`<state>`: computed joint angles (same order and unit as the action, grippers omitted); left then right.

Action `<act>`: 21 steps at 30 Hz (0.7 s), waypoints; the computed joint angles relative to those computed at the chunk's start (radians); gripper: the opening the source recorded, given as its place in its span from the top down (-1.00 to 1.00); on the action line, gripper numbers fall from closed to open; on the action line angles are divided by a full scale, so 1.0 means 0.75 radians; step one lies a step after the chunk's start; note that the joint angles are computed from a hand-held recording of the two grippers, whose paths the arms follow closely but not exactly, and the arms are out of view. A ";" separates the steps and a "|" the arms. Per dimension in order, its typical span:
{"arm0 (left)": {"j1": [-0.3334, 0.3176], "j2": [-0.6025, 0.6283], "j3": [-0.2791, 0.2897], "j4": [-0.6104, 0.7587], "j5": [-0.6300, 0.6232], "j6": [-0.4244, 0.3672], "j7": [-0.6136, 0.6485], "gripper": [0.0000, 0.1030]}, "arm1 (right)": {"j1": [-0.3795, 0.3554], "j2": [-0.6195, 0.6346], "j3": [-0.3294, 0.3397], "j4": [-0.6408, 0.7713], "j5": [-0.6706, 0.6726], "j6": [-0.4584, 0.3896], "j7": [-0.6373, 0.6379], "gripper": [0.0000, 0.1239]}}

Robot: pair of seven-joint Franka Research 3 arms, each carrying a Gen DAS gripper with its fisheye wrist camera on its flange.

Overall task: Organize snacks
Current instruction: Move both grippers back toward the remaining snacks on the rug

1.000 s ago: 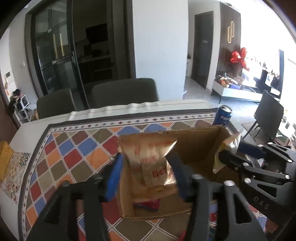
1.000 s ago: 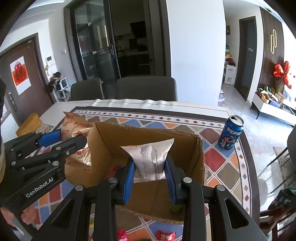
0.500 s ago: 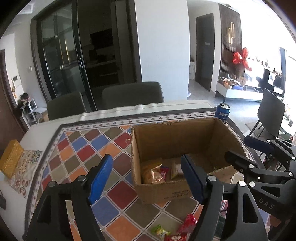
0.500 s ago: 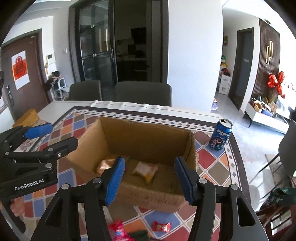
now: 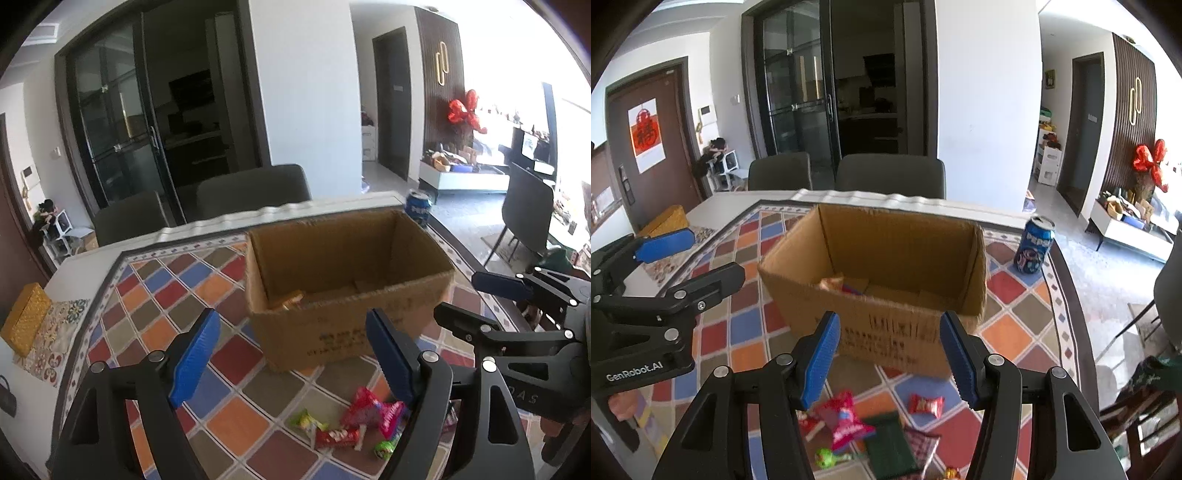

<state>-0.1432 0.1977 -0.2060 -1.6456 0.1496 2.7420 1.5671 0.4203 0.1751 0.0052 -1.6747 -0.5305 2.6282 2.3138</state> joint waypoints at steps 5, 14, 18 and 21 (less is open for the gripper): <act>0.003 -0.046 -0.025 -0.090 -0.064 -0.001 0.041 -0.57 | -0.012 -0.061 0.008 -0.095 0.000 -0.003 0.027 0.08; -0.007 -0.095 -0.052 -0.219 -0.237 -0.054 0.168 -0.57 | -0.070 -0.152 0.053 -0.270 0.038 0.020 0.130 0.08; -0.021 -0.106 -0.049 -0.258 -0.267 -0.075 0.190 -0.57 | -0.089 -0.183 0.073 -0.350 0.090 0.026 0.146 0.08; -0.030 -0.112 -0.050 -0.286 -0.284 -0.088 0.205 -0.57 | -0.098 -0.207 0.088 -0.411 0.141 0.022 0.148 0.08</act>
